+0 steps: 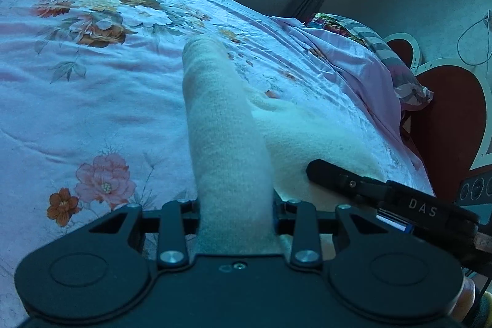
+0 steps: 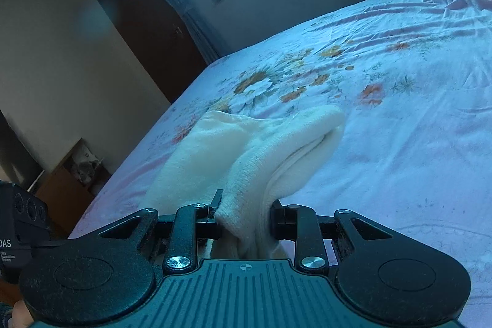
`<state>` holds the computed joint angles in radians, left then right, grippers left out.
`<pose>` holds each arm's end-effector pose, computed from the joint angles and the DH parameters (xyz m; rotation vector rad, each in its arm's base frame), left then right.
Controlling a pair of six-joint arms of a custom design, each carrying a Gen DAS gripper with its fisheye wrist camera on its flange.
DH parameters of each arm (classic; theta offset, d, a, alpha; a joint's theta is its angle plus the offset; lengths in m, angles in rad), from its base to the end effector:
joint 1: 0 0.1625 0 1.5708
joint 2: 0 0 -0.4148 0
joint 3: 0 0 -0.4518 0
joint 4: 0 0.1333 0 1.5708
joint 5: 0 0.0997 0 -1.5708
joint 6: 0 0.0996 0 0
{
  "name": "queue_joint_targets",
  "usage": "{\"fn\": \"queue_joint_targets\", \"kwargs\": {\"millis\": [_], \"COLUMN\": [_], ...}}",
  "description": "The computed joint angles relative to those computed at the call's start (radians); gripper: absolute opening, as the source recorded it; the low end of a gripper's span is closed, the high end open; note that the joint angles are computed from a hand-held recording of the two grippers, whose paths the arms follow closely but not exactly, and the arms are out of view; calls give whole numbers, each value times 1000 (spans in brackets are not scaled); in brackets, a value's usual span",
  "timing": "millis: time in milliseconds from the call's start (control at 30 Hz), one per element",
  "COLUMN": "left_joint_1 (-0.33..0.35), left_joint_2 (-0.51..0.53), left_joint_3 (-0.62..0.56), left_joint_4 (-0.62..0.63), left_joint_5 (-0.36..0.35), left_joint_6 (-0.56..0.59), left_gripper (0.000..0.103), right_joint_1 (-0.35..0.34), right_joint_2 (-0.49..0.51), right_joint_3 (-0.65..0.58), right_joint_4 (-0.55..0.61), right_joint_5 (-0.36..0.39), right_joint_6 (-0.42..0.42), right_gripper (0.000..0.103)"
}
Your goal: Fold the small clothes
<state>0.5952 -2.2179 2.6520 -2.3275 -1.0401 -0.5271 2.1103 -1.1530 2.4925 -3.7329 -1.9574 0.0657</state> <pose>-0.1302 -0.3100 0.2536 0.5097 2.8000 -0.8655 0.2914 -0.3003 0.1122 0.4153 -2.7159 1.2995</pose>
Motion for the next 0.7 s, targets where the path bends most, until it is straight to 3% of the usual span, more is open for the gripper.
{"fn": "queue_joint_targets", "kwargs": {"millis": [100, 167, 200, 300, 333, 400, 433, 567, 633, 700], "left_joint_1": [35, 64, 66, 46, 19, -67, -107, -256, -301, -327], "left_joint_2": [0, 26, 22, -27, -55, -150, -193, -300, -297, -275], "left_joint_3": [24, 30, 42, 49, 48, 54, 53, 47, 50, 61], "left_joint_4": [-20, -3, -2, 47, 98, 241, 306, 505, 537, 547], "left_joint_5": [4, 14, 28, 50, 80, 169, 201, 271, 262, 246], "left_joint_6": [14, -11, -18, -69, -97, -152, -182, -288, -295, -288], "left_gripper": [36, 40, 49, 56, 58, 59, 59, 59, 59, 61], "right_joint_1": [-13, -40, -37, -19, -5, 41, 66, 150, 179, 192], "right_joint_2": [42, 52, 65, 100, 100, 109, 117, 110, 119, 134], "right_joint_3": [5, 7, -2, -7, -7, -22, -28, -23, -23, -29], "right_joint_4": [-28, 15, 42, -2, -14, -30, -62, -101, -74, -28], "right_joint_5": [-38, -81, -135, -279, -324, -423, -454, -401, -388, -379], "right_joint_6": [0, 1, 4, -9, -23, -72, -106, -184, -176, -145], "right_gripper": [27, 30, 36, 68, 68, 67, 58, 40, 24, 23]}}
